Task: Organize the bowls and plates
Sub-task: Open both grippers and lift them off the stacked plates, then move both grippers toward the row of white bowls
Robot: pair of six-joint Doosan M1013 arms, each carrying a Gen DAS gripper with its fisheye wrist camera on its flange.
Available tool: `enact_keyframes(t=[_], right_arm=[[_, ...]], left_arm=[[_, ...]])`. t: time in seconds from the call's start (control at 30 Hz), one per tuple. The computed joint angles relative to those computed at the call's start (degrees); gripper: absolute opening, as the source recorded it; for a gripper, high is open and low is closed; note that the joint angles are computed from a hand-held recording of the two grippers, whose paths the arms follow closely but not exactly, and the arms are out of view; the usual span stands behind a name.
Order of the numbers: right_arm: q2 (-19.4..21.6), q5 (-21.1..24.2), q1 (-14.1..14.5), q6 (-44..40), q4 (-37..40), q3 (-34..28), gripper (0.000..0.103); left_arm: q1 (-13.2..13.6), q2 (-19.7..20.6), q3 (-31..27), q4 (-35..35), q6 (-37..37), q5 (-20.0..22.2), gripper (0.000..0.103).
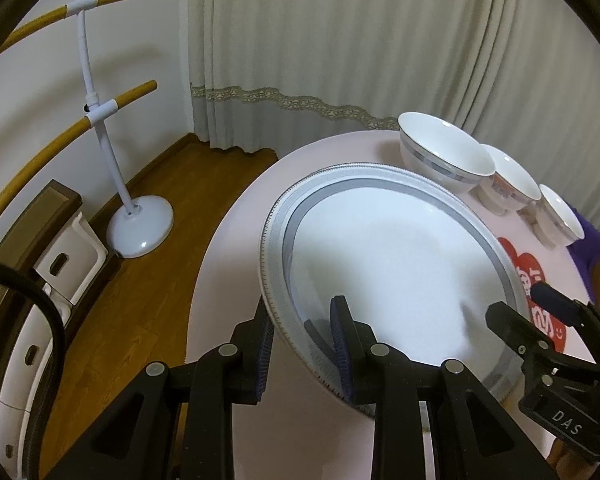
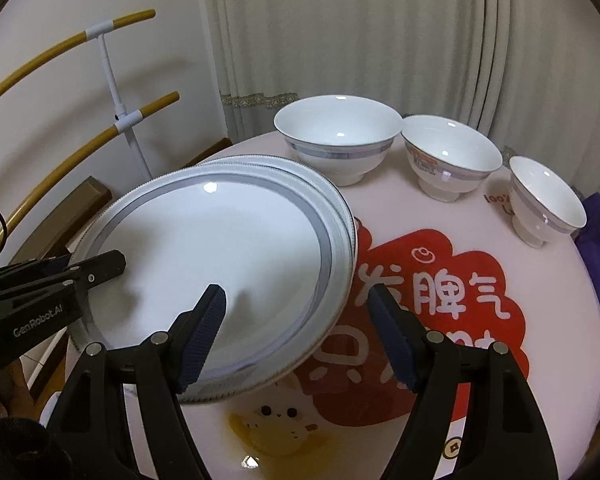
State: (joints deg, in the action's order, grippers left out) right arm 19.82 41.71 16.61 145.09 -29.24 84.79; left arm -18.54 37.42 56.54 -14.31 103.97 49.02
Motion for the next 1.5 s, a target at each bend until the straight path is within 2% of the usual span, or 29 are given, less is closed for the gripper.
enact_keyframes(t=[0.5,0.77,0.93,0.97,1.03,1.1,1.17,1.23,1.27,1.37,1.5], right_arm=[[-1.0,0.3,0.2,0.9,0.1,0.8,0.075],[-3.4,0.4,1.0,3.6,-1.9,2.4,0.075],[-5.7,0.5,1.5,6.5,-4.6,4.1,0.075],[-6.4,0.6,1.6,7.4,-5.2,4.7,0.075],[-7.6,0.8,1.9,8.9,-6.2,5.6,0.075],[-8.8,0.8,2.0,10.3,-7.4,6.6,0.075],[-10.1,0.5,2.1,11.8,-8.7,7.9,0.075],[-11.1,-0.2,1.7,12.8,-9.4,8.9,0.076],[-11.6,-0.6,1.5,13.3,-9.8,9.5,0.076],[-13.2,-2.2,0.3,15.3,-11.3,11.6,0.076],[-14.1,-5.0,-2.1,15.5,-11.2,13.7,0.076]], left_arm=[[-0.2,-1.8,1.9,-0.2,1.3,-0.6,0.022],[-0.5,-6.0,6.8,0.0,2.2,-2.9,0.023],[-0.7,-9.7,11.0,-3.0,4.7,-4.6,0.027],[-0.8,-10.4,11.7,-3.7,5.3,-5.1,0.029],[-0.9,-11.8,13.3,-4.8,6.5,-6.1,0.049],[-1.2,-13.5,15.3,-6.7,8.4,-7.9,0.06],[-1.7,-14.9,16.8,-8.2,10.2,-9.1,0.061],[-2.0,-15.8,17.9,-9.3,11.4,-9.6,0.072],[-2.2,-16.1,18.2,-9.5,11.7,-10.0,0.074],[-2.9,-16.2,18.5,-9.7,11.4,-10.7,0.075],[-4.1,-14.2,16.6,-10.5,10.4,-10.6,0.078]])
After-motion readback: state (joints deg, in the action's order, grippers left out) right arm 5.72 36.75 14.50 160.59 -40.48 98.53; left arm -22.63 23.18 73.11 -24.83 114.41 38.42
